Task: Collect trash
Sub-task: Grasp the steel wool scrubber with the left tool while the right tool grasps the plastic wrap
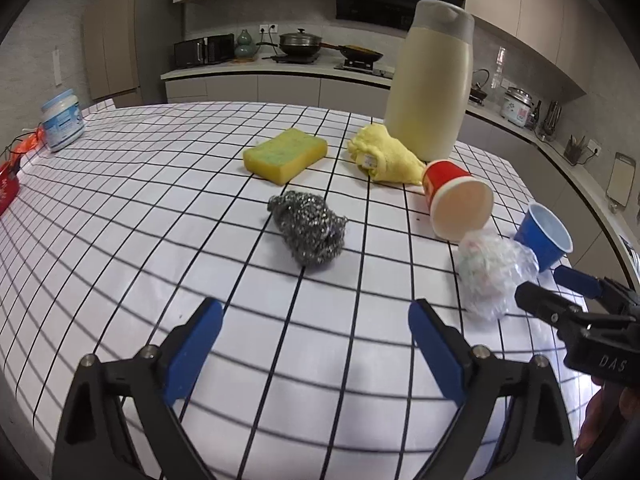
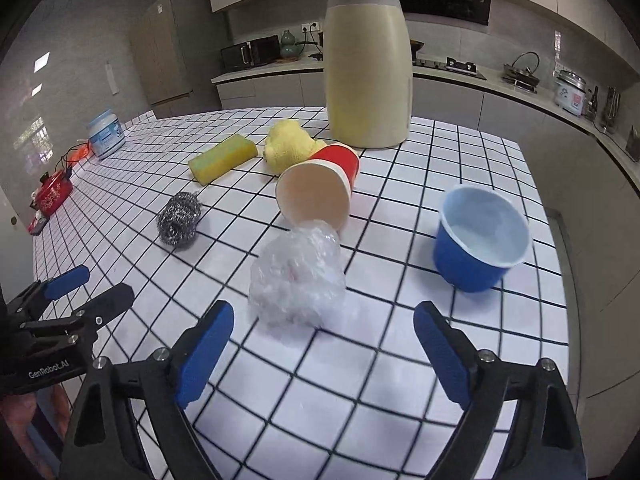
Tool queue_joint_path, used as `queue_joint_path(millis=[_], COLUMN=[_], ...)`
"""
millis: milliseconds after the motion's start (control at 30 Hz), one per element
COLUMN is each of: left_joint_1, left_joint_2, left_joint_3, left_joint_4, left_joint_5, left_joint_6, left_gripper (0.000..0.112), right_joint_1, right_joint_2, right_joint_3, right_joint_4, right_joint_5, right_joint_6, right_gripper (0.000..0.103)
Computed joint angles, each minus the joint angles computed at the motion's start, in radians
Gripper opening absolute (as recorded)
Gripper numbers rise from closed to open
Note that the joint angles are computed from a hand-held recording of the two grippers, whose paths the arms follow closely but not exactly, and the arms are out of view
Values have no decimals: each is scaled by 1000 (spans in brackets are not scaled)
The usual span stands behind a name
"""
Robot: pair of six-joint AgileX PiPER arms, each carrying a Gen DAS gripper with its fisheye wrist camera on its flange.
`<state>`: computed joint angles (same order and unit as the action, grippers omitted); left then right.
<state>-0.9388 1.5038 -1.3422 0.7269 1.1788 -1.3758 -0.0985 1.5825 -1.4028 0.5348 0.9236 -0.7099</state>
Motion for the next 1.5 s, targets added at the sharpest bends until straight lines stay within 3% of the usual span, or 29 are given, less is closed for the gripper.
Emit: queue_joint_path(millis=[300,467,633,767,967,1500], left_joint_1=[140,218,243,239,203,13], left_joint_2=[44,71,70,54,22,-42], left_joint_3=[-25,-30,-11,13,31,65], left_joint_4=[-65,-137,-174,-178,-141,-23], left_joint_5=[-142,-216,-247,-269,-257,-124], left_joint_6=[129,190,214,214,182,-4], left_gripper=[83,66,43,30,19,17], right_joint_1=[43,42,52,60,61,22], right_joint_2=[106,145,167,180,168,68], right_joint_3=[-83,-119,-126,-135,-129,-36], right_joint_4=[-34,-9,3,6,15,80], right_joint_5=[9,31,15,10,8,39], right_joint_6=[73,66,73,84,82,-9], right_gripper=[71,46,44,41,34,19])
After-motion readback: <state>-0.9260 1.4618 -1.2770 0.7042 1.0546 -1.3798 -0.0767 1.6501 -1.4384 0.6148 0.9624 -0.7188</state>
